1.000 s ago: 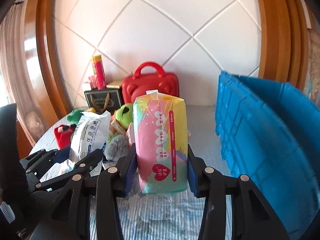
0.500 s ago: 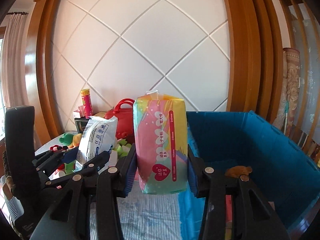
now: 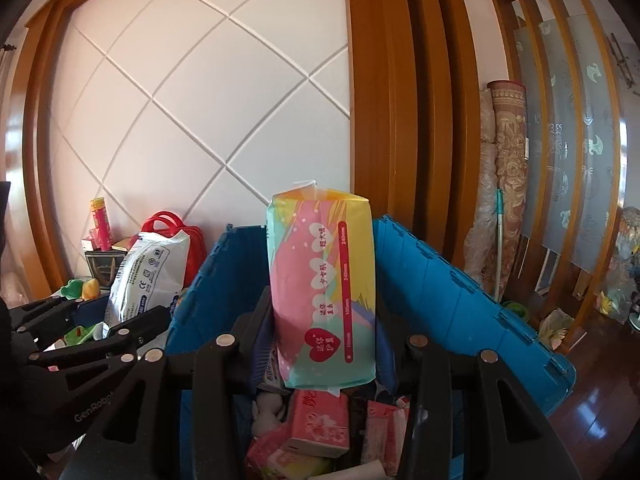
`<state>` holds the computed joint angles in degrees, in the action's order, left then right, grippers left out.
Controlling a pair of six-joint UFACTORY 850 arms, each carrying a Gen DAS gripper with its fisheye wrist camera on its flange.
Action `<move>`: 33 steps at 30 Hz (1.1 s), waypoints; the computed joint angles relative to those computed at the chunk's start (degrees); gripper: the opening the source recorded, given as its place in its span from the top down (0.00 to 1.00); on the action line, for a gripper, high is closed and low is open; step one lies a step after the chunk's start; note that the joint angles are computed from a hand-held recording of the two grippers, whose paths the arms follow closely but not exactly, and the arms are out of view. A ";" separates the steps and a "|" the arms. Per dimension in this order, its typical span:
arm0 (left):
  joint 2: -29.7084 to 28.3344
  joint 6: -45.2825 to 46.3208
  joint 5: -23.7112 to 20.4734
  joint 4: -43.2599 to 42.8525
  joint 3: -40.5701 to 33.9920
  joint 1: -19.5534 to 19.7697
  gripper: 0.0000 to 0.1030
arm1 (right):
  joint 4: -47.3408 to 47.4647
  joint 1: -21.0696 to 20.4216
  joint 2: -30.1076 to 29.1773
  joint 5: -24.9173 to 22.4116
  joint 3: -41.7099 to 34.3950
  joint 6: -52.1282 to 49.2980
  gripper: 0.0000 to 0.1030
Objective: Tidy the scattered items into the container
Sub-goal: 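Carry the wipes packet with the left tool while the right tool carries the pad pack to the box, then lower the wipes packet and pad pack into the box with both tools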
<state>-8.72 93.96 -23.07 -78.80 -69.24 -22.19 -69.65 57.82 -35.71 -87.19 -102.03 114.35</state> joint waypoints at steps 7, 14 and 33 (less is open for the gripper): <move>-0.63 -6.80 4.90 7.36 -0.09 -3.65 0.59 | 0.75 -0.22 5.45 2.76 9.30 4.73 0.58; -1.89 -11.62 6.50 11.85 -1.14 -4.75 0.59 | 1.44 -1.00 6.78 5.01 11.72 4.87 0.58; -0.59 -2.44 7.53 1.17 0.85 -4.23 0.22 | 3.95 -0.43 6.89 0.88 11.43 3.96 0.27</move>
<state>-9.31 91.53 -15.54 -77.63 -68.39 -26.42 -65.70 57.39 -28.82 -86.31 -90.59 118.31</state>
